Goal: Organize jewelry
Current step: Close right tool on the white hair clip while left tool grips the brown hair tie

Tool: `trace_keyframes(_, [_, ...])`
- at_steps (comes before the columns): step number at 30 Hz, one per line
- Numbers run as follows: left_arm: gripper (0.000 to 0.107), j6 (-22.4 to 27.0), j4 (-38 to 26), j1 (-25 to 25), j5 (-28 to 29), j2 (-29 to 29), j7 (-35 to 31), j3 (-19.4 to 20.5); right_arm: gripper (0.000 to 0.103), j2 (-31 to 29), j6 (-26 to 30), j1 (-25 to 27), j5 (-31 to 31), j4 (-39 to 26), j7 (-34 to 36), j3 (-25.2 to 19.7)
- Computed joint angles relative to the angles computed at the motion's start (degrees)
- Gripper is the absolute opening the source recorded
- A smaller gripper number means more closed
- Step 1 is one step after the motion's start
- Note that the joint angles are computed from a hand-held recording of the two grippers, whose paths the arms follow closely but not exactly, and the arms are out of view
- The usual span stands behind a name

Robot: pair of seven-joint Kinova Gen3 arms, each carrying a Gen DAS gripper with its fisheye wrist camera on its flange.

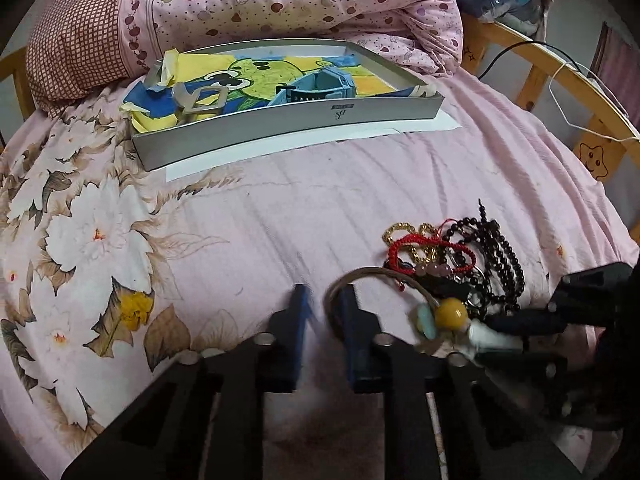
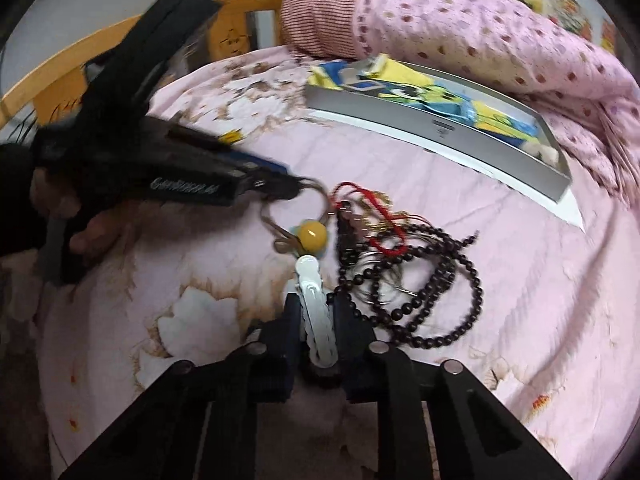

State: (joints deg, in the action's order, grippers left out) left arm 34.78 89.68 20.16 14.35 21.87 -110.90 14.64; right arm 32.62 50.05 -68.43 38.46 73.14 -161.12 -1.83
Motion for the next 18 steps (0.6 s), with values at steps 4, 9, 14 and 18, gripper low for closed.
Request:
trace_keyframes(4, [0.005,-0.64,1.02,1.08,-1.15,-0.72,1.73,-0.86,0.013,-0.78,-0.97,-0.07,0.25,1.46,-5.4,1.12])
trace_keyframes(9, [0.002,0.02,1.39,1.79,-2.41,-1.51,4.04,-1.45,0.013,-1.19,-0.92,0.12,1.03,1.97,-9.35,1.25])
trace_keyframes(14, [0.001,1.94,1.73,1.6,-2.31,-2.65,5.74,-1.35,0.013,-2.05,-1.13,-0.27,2.64,2.72,-12.31,1.08])
trace_keyframes(18, [0.001,3.19,3.45,0.65,-0.56,-4.43,5.02,-0.48,0.013,-2.73,-0.72,-0.79,3.94,2.94,-14.25,0.7])
